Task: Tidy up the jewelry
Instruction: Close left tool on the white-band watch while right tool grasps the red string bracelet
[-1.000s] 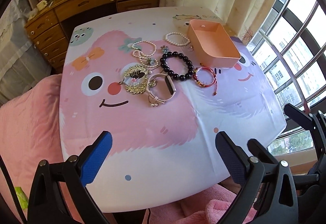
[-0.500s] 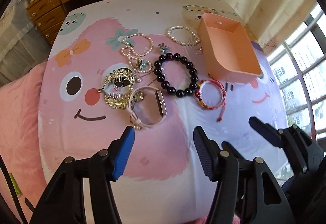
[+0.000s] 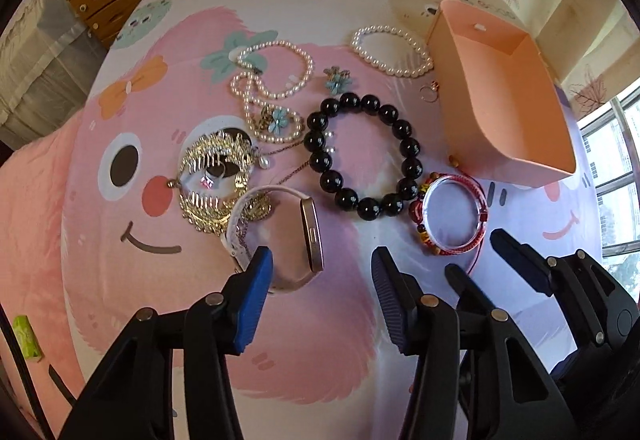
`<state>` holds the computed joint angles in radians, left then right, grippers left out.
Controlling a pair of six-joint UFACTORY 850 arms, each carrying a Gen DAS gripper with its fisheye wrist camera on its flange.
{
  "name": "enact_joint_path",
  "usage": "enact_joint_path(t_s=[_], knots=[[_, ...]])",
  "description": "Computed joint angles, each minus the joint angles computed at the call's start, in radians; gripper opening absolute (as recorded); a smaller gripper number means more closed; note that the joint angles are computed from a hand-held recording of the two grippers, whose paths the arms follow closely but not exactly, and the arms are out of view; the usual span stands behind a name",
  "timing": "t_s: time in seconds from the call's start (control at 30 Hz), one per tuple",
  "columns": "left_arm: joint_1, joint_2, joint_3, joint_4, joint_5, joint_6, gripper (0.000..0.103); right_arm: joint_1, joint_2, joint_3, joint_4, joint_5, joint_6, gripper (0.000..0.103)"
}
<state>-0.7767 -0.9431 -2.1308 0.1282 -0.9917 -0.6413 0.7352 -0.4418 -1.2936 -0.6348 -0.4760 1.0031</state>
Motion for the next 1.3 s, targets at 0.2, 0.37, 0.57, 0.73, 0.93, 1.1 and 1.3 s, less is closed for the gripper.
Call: enact_joint_path(t_s=[0.2, 0.37, 0.57, 0.73, 0.93, 1.1, 1.3], knots=[[0.010, -0.006, 0.021, -0.029, 0.007, -0.020, 0.033, -0.015, -0.002, 0.022, -0.024, -0.007, 0.081, 0.042], [0.023, 0.002, 0.050, -0.066, 0.029, -0.030, 0.030, -0.032, -0.004, 0.036, 0.000, 0.035, 0.081, 0.061], [0.013, 0.009, 0.076, -0.023, 0.059, -0.028, 0.029, -0.008, -0.030, 0.016, -0.145, 0.004, 0.168, 0.072], [0.009, 0.003, 0.073, 0.013, 0.091, -0.048, 0.011, -0.018, -0.056, -0.009, -0.136, 0.023, 0.166, 0.082], [0.020, -0.002, 0.065, -0.022, 0.116, -0.051, 0.010, -0.025, -0.071, -0.019, -0.187, 0.058, 0.181, 0.087], [0.022, -0.007, 0.062, 0.004, 0.104, -0.062, 0.010, -0.030, -0.058, 0.000, -0.195, 0.097, 0.146, 0.080], [0.019, 0.015, 0.096, -0.009, 0.140, -0.047, 0.008, -0.026, -0.055, -0.010, -0.131, 0.103, 0.071, 0.061]])
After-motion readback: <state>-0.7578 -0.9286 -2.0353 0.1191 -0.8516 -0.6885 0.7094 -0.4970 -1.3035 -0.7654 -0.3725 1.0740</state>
